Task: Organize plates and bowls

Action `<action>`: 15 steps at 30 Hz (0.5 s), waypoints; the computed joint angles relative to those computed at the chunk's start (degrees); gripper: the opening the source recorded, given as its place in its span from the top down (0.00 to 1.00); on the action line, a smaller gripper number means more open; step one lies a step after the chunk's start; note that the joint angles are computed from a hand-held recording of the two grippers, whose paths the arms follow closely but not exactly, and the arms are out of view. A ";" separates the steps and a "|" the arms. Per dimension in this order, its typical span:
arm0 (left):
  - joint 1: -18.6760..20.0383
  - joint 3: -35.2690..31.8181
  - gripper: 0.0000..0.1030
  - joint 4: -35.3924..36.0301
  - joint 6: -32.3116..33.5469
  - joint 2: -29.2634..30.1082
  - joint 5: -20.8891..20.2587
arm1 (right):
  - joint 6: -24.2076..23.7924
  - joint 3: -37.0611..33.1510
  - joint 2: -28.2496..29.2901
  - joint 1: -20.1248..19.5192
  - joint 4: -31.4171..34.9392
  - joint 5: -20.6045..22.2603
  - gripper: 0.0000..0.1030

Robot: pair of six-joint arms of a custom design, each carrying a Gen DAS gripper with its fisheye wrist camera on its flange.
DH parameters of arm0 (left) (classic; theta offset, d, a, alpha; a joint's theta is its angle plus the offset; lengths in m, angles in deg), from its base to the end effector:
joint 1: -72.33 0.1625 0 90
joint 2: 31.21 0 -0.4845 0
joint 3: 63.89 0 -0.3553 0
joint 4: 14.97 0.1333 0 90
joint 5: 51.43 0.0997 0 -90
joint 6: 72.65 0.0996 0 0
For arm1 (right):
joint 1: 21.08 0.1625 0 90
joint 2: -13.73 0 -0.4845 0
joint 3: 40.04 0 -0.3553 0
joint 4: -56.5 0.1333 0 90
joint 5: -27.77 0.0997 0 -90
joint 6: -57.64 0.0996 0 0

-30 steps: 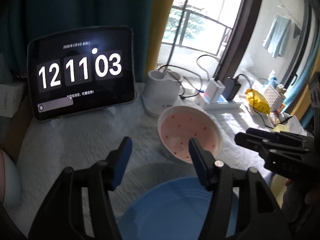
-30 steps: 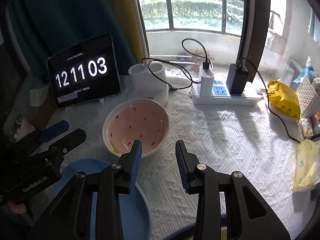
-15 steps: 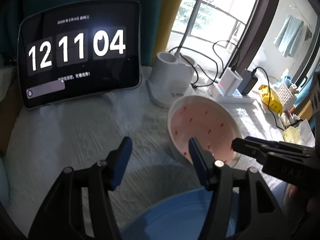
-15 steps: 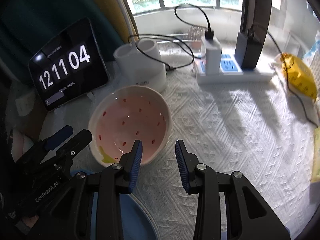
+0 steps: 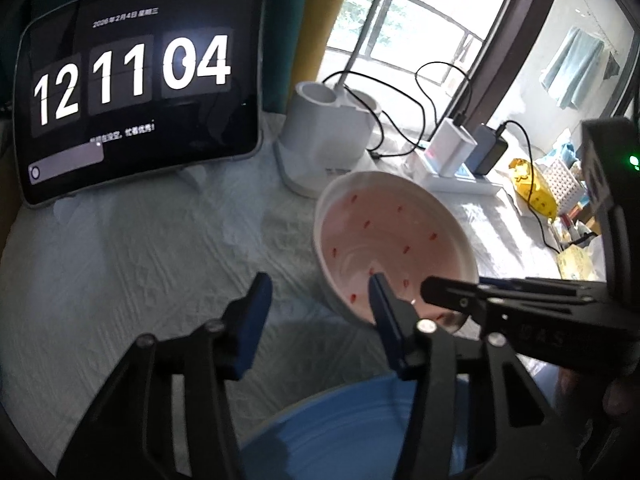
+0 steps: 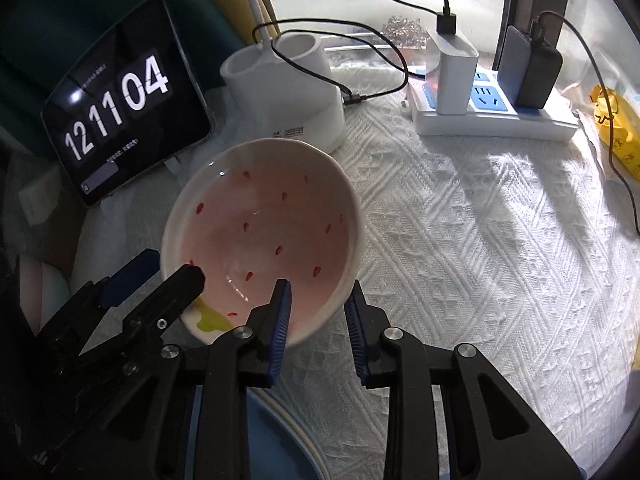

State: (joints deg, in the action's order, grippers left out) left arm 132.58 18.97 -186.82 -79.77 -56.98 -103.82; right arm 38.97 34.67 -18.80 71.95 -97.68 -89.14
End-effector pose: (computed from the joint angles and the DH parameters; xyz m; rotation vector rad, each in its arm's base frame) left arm -0.2051 -0.7500 0.0450 0.3119 2.5257 -0.8017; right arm 0.1303 -0.7917 0.1395 0.3703 -2.5736 0.4156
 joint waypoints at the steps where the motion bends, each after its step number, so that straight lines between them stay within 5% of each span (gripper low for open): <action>1: -0.06 -0.05 0.58 -0.20 0.58 0.10 -0.19 | 0.14 -0.27 0.09 -0.02 0.34 0.02 0.72; 4: -0.05 -0.40 0.67 0.34 1.89 0.50 -1.67 | -0.80 0.01 0.03 0.02 -0.30 0.00 0.73; 15: -0.74 1.32 0.72 -4.93 4.95 0.47 -0.30 | -4.54 2.15 0.03 0.71 -5.16 -0.87 0.76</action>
